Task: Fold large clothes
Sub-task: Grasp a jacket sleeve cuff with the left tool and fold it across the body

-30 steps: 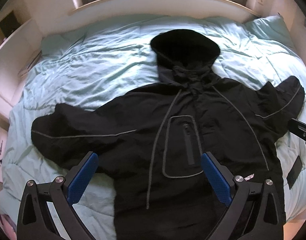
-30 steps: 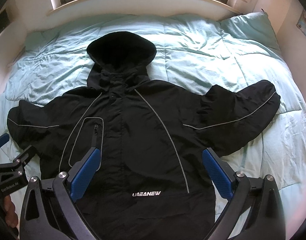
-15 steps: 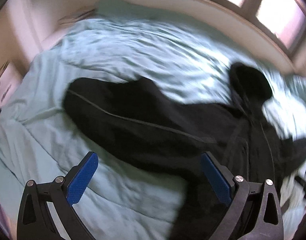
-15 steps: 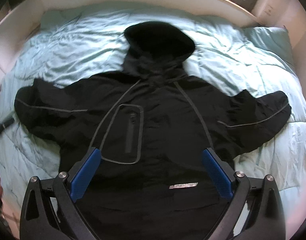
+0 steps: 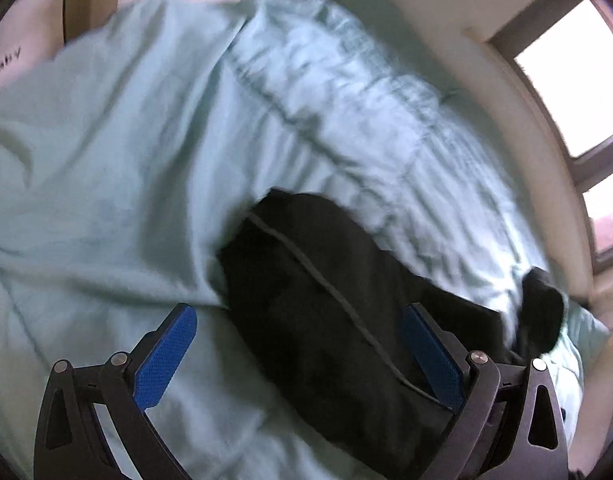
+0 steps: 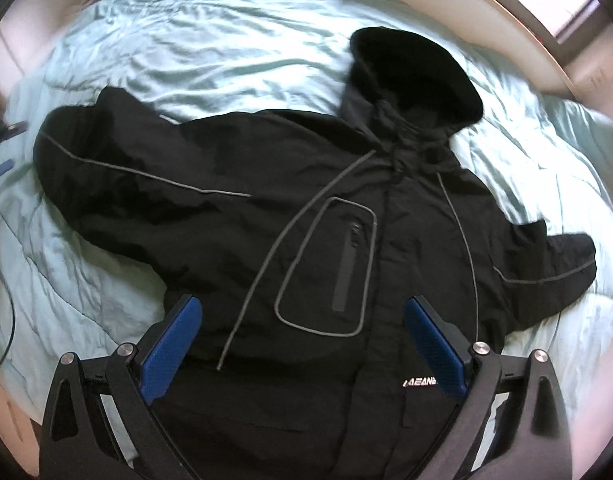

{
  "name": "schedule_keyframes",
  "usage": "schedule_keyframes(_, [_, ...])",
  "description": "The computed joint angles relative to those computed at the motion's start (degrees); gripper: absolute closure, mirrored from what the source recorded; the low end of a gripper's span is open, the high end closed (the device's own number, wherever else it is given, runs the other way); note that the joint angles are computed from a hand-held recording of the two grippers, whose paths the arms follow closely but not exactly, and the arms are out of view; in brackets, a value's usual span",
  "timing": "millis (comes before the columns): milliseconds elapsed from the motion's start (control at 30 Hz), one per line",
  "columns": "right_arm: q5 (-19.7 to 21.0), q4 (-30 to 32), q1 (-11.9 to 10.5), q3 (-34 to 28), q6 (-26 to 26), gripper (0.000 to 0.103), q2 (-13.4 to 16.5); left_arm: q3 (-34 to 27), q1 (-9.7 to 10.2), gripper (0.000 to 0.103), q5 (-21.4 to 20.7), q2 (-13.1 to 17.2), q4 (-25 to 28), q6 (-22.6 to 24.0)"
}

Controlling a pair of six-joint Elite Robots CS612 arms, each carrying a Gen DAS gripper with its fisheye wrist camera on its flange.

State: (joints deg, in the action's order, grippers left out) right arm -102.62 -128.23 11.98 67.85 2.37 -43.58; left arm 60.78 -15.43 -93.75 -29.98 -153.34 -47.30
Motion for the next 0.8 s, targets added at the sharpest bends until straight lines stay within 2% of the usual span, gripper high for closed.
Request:
schedule_keyframes(33, [-0.1,0.8,0.2,-0.9,-0.5,0.001,0.6,-1.3,0.28,0.002,-1.1,1.1,0.8,-0.9])
schedule_keyframes(133, [-0.4,2.9,0.4,-2.7,-1.2,0.001,1.7,-3.5,0.36,0.005,-0.3,2.9,3.3,-2.7])
schedule_keyframes(200, [-0.4,3.8,0.5,-3.8,-1.4,0.001,2.5,-4.4,0.57,0.006,-0.9,3.9,2.6,-3.6])
schedule_keyframes(233, [-0.4,4.3,0.5,-4.3,-1.5,0.001,2.9,-4.8,0.54,0.013,-1.0,4.3,2.3,-3.6])
schedule_keyframes(267, [-0.4,4.4,0.5,-4.6,-1.5,0.001,3.1,-5.5,0.5,0.037,-1.4,4.8,2.2,-3.0])
schedule_keyframes(300, [-0.3,4.8,0.5,-5.1,-1.5,0.001,3.4,-5.8,0.51,0.047,-1.8,4.9,2.3,-2.4])
schedule_keyframes(367, [0.0,5.2,0.5,-5.7,-1.5,0.001,3.9,-4.7,-0.07,0.071,1.5,4.0,0.9,-1.1])
schedule_keyframes(433, [0.4,5.0,0.5,-6.2,-1.7,0.001,4.4,-0.5,-0.66,0.076,4.7,1.2,-3.1,-1.5])
schedule_keyframes(467, [0.7,4.4,0.4,-6.4,-1.9,0.001,4.6,2.9,-1.13,0.077,6.8,-0.9,-6.9,-2.5])
schedule_keyframes(567, [3.4,0.2,0.0,-6.7,-2.3,0.001,5.7,9.8,-1.96,0.077,10.5,-5.1,-11.6,-6.8])
schedule_keyframes(600, [4.1,-1.5,-0.1,-7.1,-2.1,0.001,6.4,11.0,-2.16,0.077,11.3,-5.8,-11.3,-7.8])
schedule_keyframes(667, [4.4,-2.7,-0.2,-8.7,-1.6,0.001,8.4,11.5,-2.74,0.078,13.5,-6.4,-4.9,-9.3])
schedule_keyframes(733, [4.1,-2.2,-0.3,-10.7,-0.5,0.002,10.7,11.0,-2.79,0.081,13.2,-5.9,-0.4,-10.0])
schedule_keyframes(800, [3.4,-0.3,-0.5,-13.1,1.0,0.003,13.3,11.4,-2.85,0.083,12.7,-5.8,-1.6,-10.2])
